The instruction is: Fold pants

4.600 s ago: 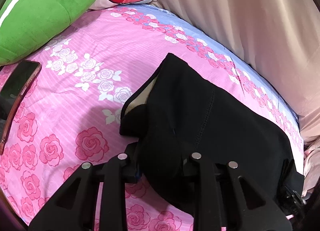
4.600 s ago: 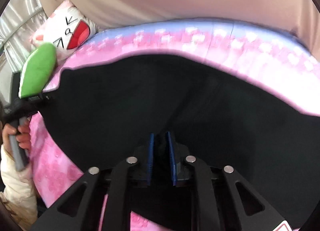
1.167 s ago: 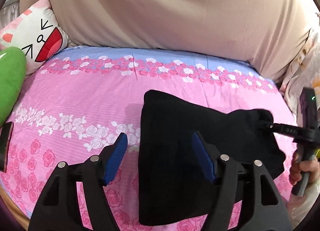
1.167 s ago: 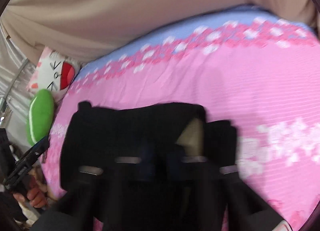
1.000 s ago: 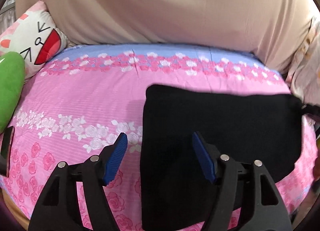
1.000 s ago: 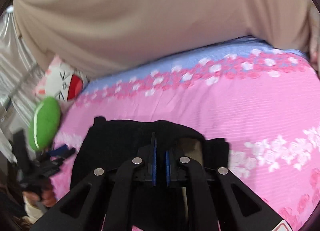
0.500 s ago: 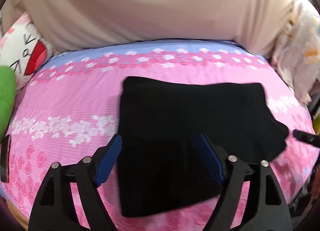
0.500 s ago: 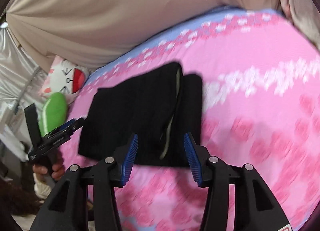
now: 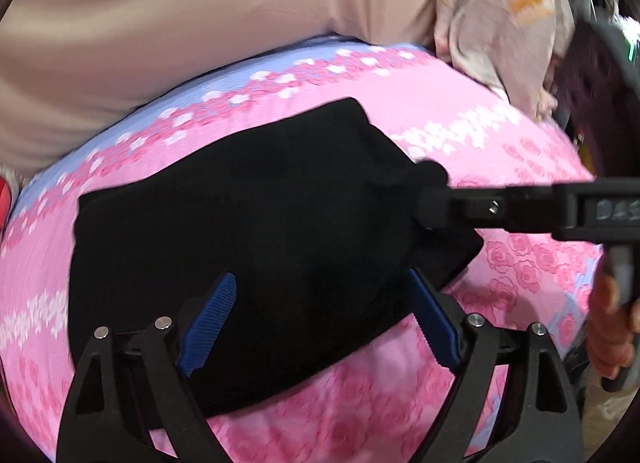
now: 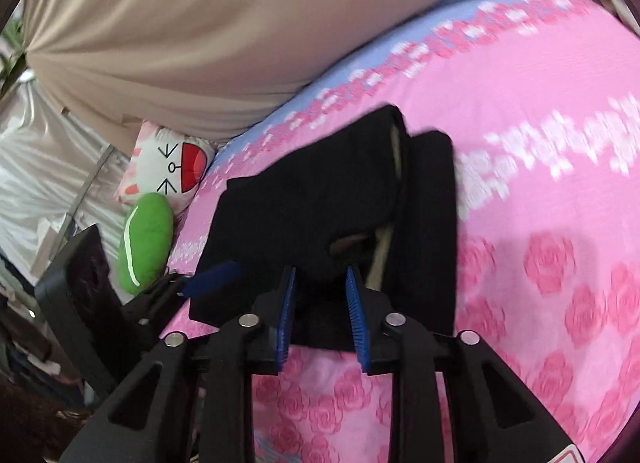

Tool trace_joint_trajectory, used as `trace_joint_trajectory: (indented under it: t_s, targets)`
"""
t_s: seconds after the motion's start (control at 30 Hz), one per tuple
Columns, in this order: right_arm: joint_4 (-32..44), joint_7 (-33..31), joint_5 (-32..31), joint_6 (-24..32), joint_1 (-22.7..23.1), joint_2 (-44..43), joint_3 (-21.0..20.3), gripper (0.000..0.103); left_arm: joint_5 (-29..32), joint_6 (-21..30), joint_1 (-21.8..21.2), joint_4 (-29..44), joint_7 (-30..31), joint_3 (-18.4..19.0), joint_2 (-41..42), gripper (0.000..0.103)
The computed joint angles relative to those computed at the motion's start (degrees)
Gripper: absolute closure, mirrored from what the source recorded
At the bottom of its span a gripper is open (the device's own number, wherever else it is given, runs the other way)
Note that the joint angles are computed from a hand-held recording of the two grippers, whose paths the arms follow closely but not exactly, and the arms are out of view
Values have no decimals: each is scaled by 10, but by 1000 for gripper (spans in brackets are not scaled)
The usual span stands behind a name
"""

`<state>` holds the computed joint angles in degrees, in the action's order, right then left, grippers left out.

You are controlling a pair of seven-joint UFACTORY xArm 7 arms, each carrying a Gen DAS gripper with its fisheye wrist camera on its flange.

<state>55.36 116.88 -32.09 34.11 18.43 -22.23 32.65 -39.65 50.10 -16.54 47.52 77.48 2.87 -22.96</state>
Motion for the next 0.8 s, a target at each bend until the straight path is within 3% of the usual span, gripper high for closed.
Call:
trace_joint_trajectory:
  t_s: [0.07,0.13,0.17,0.2,0.23,0.37,0.5,0.53,0.57,0.6,0.8]
  targets:
    - [17,-19,-8,5,-3,9,-4,82,2,-31,-7,-6,-6,-18,8,27]
    - [32,-46,-8,17,2,16,-11,79,11,-22,-8,15,-30,-21,33,74]
    - [39,-60,-1,38,7,18,-14,73,6,5,4,37,-42,-23,47,80]
    - [44,-71,6,65,14,18,-13,66,-1,55,-2,72,-57,-1,70,92]
    - [40,-76,13,77,22,14,-14,54,-10,92,7,100,-69,5,87,94]
    - [55,-106,35,119,46,34,-15,53,-52,138,42,154,-75,7,106,95]
    - [57,-133,42,105,62,65,-43,53,-87,162,66,177,-68,7,99,95]
    - [60,-146,38,102,64,76,-51,61,-91,164,70,180,-67,7,98,95]
    - [56,-147,34,89,66,79,-58,90,-94,169,73,184,-70,7,98,95]
    - [56,-159,43,78,70,84,-69,95,-93,178,76,190,-72,7,99,95]
    - [90,-148,-6,162,81,56,-45,98,-88,199,84,181,-64,4,92,94]
